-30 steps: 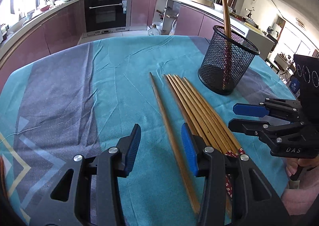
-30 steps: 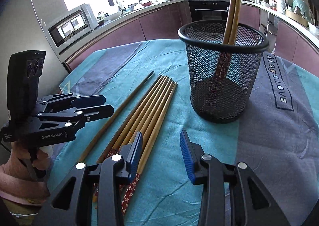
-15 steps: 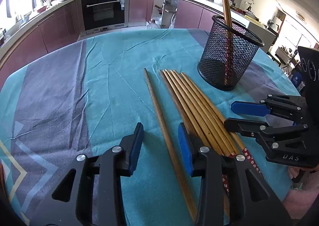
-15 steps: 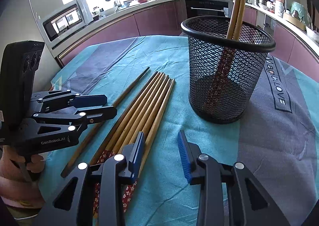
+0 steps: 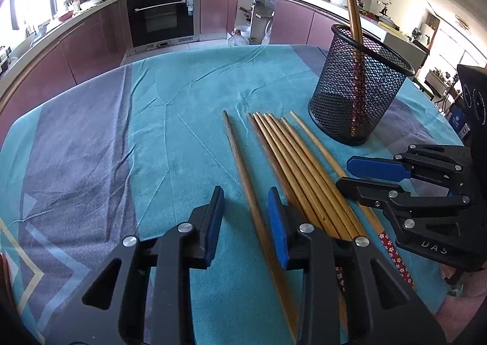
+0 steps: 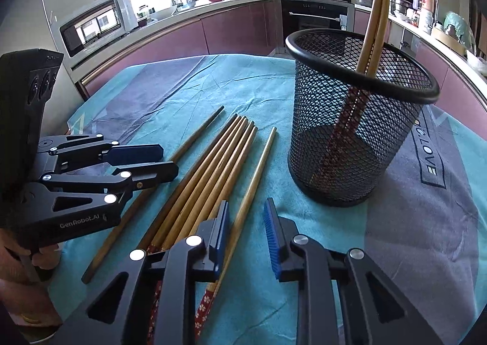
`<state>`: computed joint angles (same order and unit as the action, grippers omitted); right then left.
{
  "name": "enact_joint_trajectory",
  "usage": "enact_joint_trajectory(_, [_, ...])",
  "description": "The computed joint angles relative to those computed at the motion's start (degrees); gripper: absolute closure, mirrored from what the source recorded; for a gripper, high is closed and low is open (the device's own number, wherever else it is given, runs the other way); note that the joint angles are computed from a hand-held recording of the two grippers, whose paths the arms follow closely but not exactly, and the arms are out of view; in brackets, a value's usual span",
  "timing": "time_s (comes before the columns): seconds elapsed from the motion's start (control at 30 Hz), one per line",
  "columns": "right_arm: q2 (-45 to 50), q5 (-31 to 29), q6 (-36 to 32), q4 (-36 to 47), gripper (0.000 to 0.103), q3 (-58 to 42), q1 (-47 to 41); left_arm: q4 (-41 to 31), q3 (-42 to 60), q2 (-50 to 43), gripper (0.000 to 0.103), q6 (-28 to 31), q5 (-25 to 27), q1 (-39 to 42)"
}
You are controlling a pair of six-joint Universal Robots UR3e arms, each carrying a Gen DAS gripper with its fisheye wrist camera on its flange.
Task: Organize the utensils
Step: 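Move both open grippers back down to the remaining chopsticks, then close the right gripper on a chopstick while the left gripper grasps another chopstick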
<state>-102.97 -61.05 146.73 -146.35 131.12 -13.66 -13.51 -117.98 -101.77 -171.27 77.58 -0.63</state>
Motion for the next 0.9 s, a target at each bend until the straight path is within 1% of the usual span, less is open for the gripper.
enact_joint_trajectory(0.03, [0.4,0.0,0.3,-0.2,0.082,-0.2,0.1,-0.1,0.6,-0.5,0.074,-0.1,0.4,-0.3])
enact_joint_trajectory(0.1, [1.2,-0.3,0.9,-1.0,0.086,-0.6,0.6,0.4,1.0,-1.1,0.080,-0.1,1.3,-0.9])
enact_joint_trajectory(0.17, [1.7,-0.3,1.5,-1.4,0.090,-0.8,0.6,0.5,1.3,-1.4,0.082,-0.4,1.7,-1.1])
enact_joint_trajectory(0.2, [1.8,-0.1,1.5,-1.3,0.093,-0.8,0.5,0.4,1.4,-1.5,0.086,-0.7,1.6,-1.0])
enact_joint_trajectory(0.27, [1.9,0.5,1.5,-0.9,0.093,-0.9,0.1,-0.5,1.5,-1.2,0.092,-1.3,0.1,-0.3])
enact_joint_trajectory(0.33, [1.8,1.0,1.3,-0.4,0.093,-1.0,-0.4,0.2,1.2,-1.3,0.092,-1.7,0.4,-0.4])
enact_joint_trajectory(0.4, [1.4,1.7,1.1,0.5,0.096,-1.0,-1.0,0.6,0.7,-1.2,0.093,-2.4,0.5,-0.4])
enact_joint_trajectory(0.63, [-1.5,4.1,-1.2,4.6,0.098,-0.2,-3.9,0.4,-1.5,1.0,0.095,-2.7,-2.3,1.0])
enact_joint_trajectory(0.9, [-8.7,10.4,-7.4,15.2,0.098,-0.2,-10.0,-1.1,-4.8,6.3,0.095,-1.9,-6.9,4.4])
